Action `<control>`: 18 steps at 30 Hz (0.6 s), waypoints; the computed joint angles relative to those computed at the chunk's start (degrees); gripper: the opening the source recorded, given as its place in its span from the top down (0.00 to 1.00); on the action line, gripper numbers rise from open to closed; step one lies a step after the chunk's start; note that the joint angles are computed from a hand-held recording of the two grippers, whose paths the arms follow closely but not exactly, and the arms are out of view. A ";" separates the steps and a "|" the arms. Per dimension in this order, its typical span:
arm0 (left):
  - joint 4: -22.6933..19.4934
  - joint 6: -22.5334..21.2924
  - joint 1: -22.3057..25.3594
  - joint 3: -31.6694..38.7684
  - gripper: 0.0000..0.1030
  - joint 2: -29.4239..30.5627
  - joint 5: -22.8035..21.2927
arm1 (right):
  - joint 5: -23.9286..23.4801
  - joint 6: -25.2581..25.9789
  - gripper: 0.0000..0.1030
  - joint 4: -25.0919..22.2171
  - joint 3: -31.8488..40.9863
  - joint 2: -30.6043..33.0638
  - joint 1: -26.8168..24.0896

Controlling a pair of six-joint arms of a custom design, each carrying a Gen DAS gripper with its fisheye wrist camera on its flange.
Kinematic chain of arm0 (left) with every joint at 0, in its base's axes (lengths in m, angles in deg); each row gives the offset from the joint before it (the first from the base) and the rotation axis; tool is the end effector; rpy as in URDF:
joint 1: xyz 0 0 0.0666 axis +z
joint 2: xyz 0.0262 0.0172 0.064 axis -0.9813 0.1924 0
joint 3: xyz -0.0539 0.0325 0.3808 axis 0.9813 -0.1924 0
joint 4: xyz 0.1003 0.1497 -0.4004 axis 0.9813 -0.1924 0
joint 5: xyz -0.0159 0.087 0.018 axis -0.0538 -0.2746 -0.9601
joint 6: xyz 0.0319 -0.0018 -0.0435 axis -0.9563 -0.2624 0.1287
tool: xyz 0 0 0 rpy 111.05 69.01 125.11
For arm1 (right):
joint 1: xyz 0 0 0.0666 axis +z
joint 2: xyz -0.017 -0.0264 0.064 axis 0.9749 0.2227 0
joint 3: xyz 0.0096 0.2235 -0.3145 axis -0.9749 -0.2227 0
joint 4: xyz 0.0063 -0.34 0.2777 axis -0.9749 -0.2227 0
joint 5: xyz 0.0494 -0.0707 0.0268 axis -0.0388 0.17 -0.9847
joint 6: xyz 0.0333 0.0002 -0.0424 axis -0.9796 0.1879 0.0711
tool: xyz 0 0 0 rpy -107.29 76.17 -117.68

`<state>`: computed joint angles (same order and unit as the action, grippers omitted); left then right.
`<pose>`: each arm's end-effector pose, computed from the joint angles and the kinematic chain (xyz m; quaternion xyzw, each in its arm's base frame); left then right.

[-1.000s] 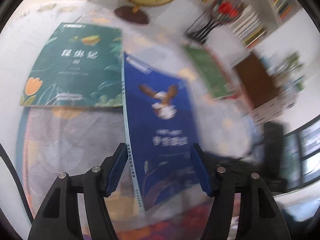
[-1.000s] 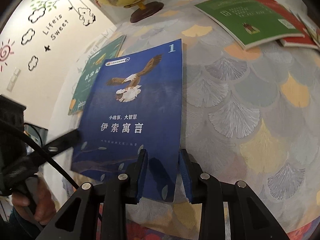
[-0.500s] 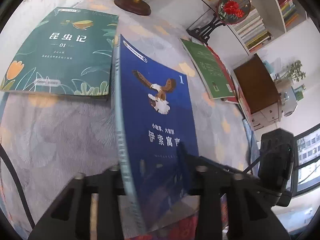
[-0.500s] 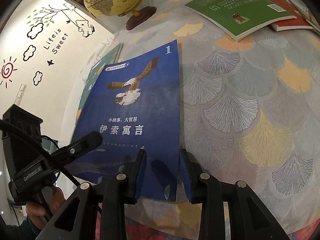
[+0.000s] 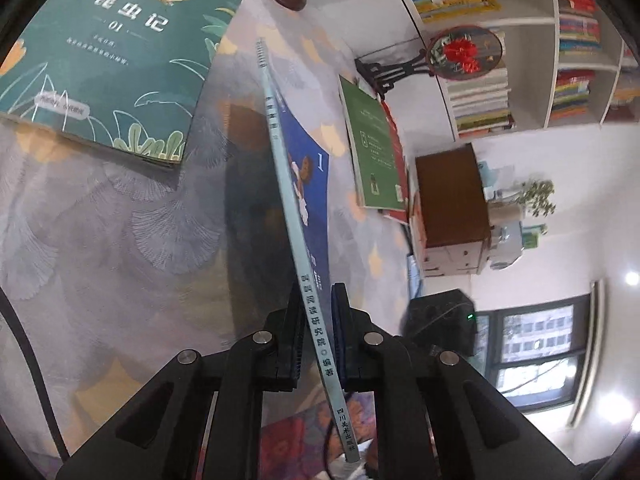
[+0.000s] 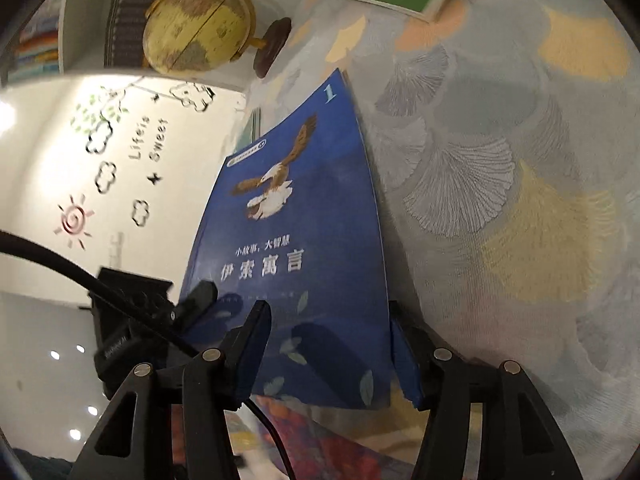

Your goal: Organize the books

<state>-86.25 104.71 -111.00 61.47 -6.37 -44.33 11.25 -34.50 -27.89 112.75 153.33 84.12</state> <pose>0.4370 -0.2879 0.4528 -0.2179 0.8500 -0.4458 0.1768 0.5183 0.0923 0.4101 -0.0066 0.8850 0.4655 0.0119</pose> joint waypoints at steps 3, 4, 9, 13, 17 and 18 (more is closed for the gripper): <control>1.89 1.94 0.54 -1.25 0.91 -0.73 1.12 | -1.78 0.08 0.46 0.31 -0.42 -0.03 -0.28; 2.27 2.38 0.64 -1.19 0.91 -0.70 1.54 | -1.71 0.93 0.47 -1.32 -0.06 0.22 -0.39; 2.96 2.67 0.49 0.06 0.91 0.02 2.51 | -2.66 8.05 0.47 -10.26 1.45 1.27 -1.36; 0.52 -0.02 0.63 1.93 0.91 0.75 1.98 | -4.32 0.08 0.53 -1.33 -0.36 0.65 -1.19; -0.19 1.14 2.35 1.25 0.91 0.16 2.10 | -5.84 3.24 0.60 -3.05 1.50 2.31 -0.37; -0.17 1.74 2.83 0.84 0.91 -0.17 2.50 | -7.90 4.80 0.60 -3.98 1.59 2.22 -0.47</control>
